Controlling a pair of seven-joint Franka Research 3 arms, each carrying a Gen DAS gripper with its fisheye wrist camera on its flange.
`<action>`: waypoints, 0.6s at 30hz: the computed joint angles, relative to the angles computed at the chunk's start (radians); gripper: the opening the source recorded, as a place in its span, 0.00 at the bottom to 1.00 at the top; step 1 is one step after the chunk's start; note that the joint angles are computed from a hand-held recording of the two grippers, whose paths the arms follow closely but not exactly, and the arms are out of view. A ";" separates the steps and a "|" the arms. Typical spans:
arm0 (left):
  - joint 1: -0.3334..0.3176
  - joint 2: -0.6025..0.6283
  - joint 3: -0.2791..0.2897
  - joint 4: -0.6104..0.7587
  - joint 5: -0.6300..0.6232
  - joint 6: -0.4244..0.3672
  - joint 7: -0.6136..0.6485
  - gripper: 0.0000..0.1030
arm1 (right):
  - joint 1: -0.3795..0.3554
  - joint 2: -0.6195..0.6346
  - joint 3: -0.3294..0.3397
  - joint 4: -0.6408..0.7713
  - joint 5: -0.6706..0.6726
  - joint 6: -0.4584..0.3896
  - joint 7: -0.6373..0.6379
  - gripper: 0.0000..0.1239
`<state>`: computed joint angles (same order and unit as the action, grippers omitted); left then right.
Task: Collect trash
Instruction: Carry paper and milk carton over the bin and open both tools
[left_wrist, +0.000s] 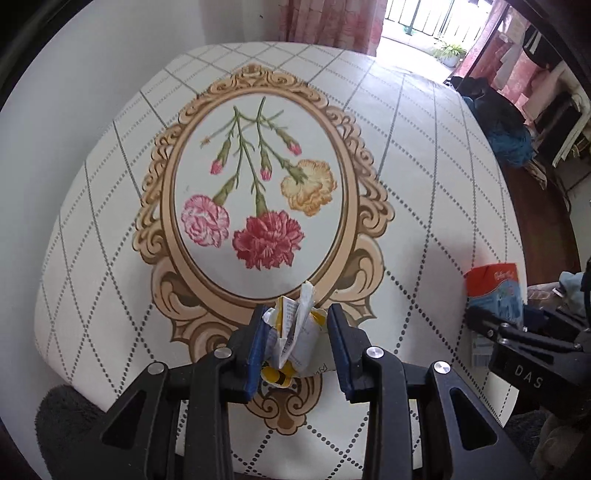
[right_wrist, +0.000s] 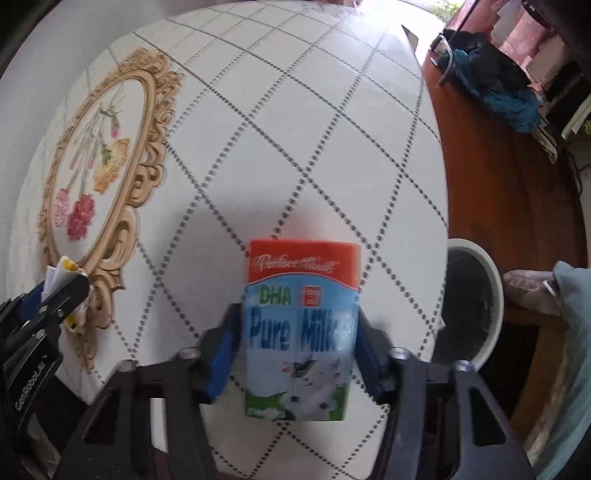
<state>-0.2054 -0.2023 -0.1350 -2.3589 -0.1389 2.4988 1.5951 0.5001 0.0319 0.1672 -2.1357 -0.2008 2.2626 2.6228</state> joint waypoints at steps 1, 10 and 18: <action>-0.001 -0.006 0.000 0.002 0.001 -0.002 0.003 0.28 | -0.002 -0.011 -0.002 -0.013 0.013 0.019 -0.001 0.40; -0.082 -0.066 -0.013 0.074 -0.068 -0.022 0.059 0.28 | -0.091 -0.372 0.041 -0.240 -0.032 0.080 0.092 0.40; -0.217 0.044 -0.080 0.283 -0.231 -0.062 0.162 0.28 | -0.236 -0.780 0.068 -0.407 -0.007 -0.076 0.076 0.40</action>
